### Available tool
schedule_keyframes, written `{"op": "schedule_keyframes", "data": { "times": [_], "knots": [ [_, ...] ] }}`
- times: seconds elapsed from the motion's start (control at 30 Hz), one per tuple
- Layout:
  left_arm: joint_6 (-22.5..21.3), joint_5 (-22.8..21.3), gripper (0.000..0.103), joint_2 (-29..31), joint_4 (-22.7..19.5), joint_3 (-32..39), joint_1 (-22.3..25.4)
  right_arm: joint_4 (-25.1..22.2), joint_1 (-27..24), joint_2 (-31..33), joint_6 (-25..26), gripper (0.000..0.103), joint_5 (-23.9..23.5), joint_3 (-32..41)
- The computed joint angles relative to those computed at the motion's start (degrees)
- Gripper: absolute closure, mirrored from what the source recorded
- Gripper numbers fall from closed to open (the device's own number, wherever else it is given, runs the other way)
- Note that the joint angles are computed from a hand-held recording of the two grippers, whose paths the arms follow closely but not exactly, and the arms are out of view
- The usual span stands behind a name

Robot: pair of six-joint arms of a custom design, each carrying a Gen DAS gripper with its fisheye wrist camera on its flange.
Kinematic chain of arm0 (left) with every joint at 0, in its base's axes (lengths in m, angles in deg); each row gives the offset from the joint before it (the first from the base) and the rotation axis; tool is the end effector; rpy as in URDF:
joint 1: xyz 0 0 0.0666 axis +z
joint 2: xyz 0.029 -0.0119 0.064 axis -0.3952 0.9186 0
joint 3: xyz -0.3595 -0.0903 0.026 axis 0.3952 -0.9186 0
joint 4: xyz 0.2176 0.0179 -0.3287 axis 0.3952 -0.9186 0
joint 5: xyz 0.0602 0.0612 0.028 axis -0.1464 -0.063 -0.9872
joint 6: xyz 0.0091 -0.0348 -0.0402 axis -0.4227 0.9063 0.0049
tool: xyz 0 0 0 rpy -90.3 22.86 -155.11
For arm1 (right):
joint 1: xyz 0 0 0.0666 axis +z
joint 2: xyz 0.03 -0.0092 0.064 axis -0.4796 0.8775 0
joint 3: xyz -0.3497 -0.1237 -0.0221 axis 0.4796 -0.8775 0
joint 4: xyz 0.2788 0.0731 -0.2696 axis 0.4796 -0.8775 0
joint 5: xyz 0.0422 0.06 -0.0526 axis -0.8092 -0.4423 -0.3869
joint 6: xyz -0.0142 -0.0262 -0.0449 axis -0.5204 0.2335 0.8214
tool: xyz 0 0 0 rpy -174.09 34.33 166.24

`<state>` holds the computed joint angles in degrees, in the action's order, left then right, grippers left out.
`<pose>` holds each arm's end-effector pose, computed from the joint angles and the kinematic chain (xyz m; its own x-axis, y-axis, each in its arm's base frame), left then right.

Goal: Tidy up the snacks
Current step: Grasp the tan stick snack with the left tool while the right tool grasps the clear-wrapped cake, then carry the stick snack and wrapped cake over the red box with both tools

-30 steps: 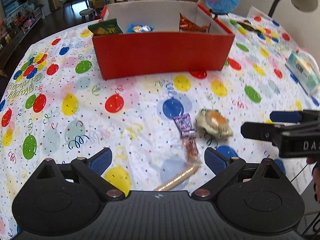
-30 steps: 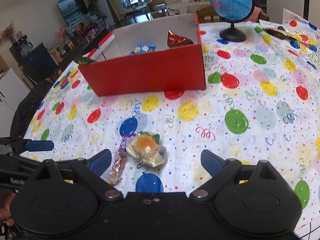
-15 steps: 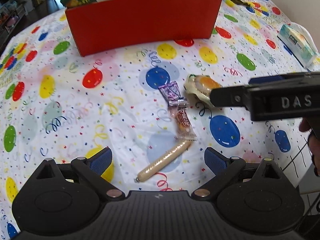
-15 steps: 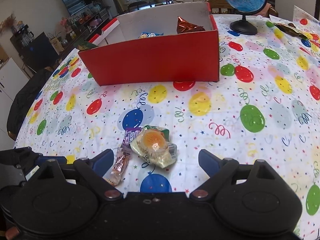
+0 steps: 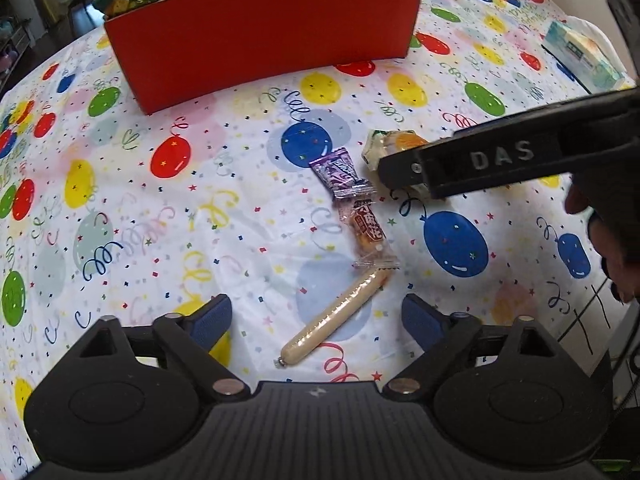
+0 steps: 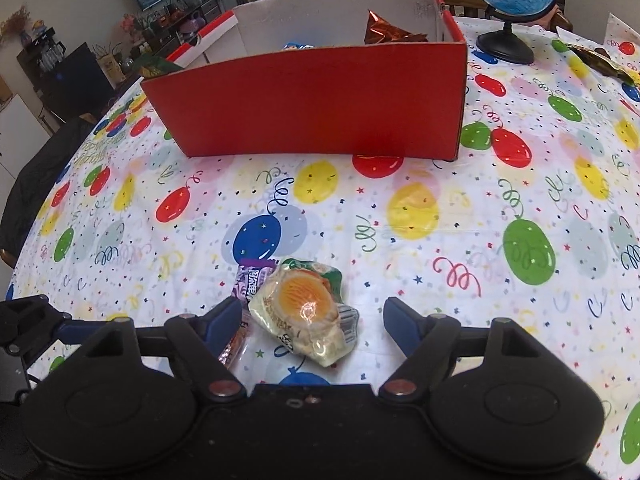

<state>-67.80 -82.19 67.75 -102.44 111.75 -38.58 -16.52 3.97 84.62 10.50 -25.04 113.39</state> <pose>0.3134 -0.0901 0.2852 -0.8273 0.4023 -0.3920 0.4490 0.8930 -0.0313 0.3405 0.2160 0.3016 -0.8547 0.0137 -0.5190 -0.1341 0.9599 0.2462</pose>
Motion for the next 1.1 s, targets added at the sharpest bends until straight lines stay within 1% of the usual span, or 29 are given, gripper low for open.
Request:
{"op": "schedule_keyframes", "data": {
  "times": [0.03, 0.07, 0.13, 0.2, 0.3, 0.37, 0.43, 0.47, 0.53, 0.57, 0.63, 0.73, 0.8, 0.9, 1.03, 1.1],
  "knots": [
    [-0.4, 0.0, 0.022, 0.1, 0.0, 0.0, 0.0, 0.0, -0.1, 0.3, -0.1, 0.028, -0.1, 0.1],
    [-0.8, -0.1, 0.025, 0.2, 0.0, 0.0, 0.0, -0.1, -0.1, 0.7, -0.1, 0.029, -0.3, 0.3],
    [-1.3, 0.4, 0.038, 0.5, -0.2, 0.0, 0.4, 0.2, -0.2, 1.1, 0.3, 0.032, -0.7, 0.4],
    [-2.0, 1.1, 0.041, 0.4, -0.1, -0.1, 0.7, 0.4, -0.2, 1.3, 0.4, 0.032, -0.7, 0.4],
    [-4.0, 2.9, 0.041, 0.3, -0.6, -0.1, 0.9, 0.3, 0.1, 1.8, 0.2, 0.032, -1.0, 0.7],
    [-5.0, 3.8, 0.042, 0.2, -1.0, 0.0, 0.7, 0.2, 0.3, 2.0, 0.0, 0.035, -1.1, 0.8],
    [-5.4, 3.7, 0.048, 0.1, -0.8, 0.0, 0.0, 0.5, 0.3, 2.0, -0.2, 0.044, -1.7, 0.7],
    [-5.5, 3.6, 0.050, 0.1, -0.7, 0.1, -0.2, 0.5, 0.4, 1.9, -0.3, 0.045, -1.9, 0.7],
    [-5.3, 3.5, 0.062, 0.1, -0.4, 0.1, -0.5, 0.2, 0.6, 2.0, -0.2, 0.045, -1.6, 0.8],
    [-5.0, 3.2, 0.064, 0.1, -0.2, 0.1, -0.6, 0.2, 0.6, 1.9, -0.1, 0.046, -1.5, 0.8],
    [-4.5, 2.9, 0.074, 0.1, 0.2, 0.0, -0.5, 0.2, 0.7, 1.7, -0.2, 0.047, -1.1, 0.6],
    [-3.5, 2.9, 0.084, -0.1, 0.3, -0.1, -0.4, 0.0, 0.7, 1.2, -0.7, 0.048, -0.3, 0.4],
    [-2.6, 2.9, 0.089, -0.2, 0.2, -0.1, -0.5, -0.4, 0.8, 0.9, -1.0, 0.048, 0.5, 0.2],
    [-0.4, 2.9, 0.091, 0.2, 0.0, 0.2, -0.1, -0.6, 0.7, 0.1, -2.0, 0.049, 0.9, -0.4],
    [4.7, 5.1, 0.093, 1.3, -1.4, 1.2, 2.3, -0.8, 0.6, -2.3, -3.9, 0.049, 0.9, -1.8],
    [6.6, 5.8, 0.093, 0.9, -2.1, 1.3, 3.4, -1.0, 0.6, -3.6, -4.9, 0.049, 0.9, -2.5]
  ]
}}
